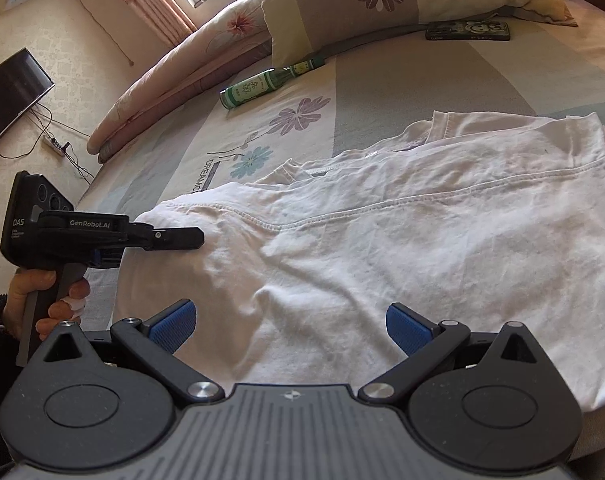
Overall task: Fold clothes
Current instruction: 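Close the left gripper on the shirt's end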
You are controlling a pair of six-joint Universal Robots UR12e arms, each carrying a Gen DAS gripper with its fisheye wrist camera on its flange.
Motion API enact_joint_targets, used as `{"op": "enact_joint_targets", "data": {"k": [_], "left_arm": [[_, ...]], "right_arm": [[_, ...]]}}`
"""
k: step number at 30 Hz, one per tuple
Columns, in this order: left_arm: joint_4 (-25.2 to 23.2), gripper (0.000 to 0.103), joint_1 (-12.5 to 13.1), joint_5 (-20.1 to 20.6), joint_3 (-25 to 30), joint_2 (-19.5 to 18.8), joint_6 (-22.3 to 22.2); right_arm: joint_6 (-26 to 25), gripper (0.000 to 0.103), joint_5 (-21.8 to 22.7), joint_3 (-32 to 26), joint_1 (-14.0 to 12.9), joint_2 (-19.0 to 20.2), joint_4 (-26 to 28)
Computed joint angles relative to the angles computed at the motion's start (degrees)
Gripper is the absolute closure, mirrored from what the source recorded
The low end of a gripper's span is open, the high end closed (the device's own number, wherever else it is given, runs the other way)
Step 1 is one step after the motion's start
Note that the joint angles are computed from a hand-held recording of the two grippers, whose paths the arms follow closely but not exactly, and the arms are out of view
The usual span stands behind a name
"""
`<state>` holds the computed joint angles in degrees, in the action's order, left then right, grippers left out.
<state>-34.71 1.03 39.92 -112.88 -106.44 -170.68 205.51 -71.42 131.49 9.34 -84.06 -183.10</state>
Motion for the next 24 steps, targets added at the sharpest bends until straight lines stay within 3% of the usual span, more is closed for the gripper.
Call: {"op": "enact_joint_targets", "data": {"k": [5,24], "left_arm": [[0.8,0.095,0.0,0.1,-0.2,0.0,-1.2],[4.5,0.095,-0.2,1.4,-1.2,-0.3,-4.4]], "right_arm": [[-0.9,0.0,1.7,-2.4,-0.8,3.1,2.8],[-1.6,0.0,1.8,-12.0,-2.8,12.0,0.0]]}}
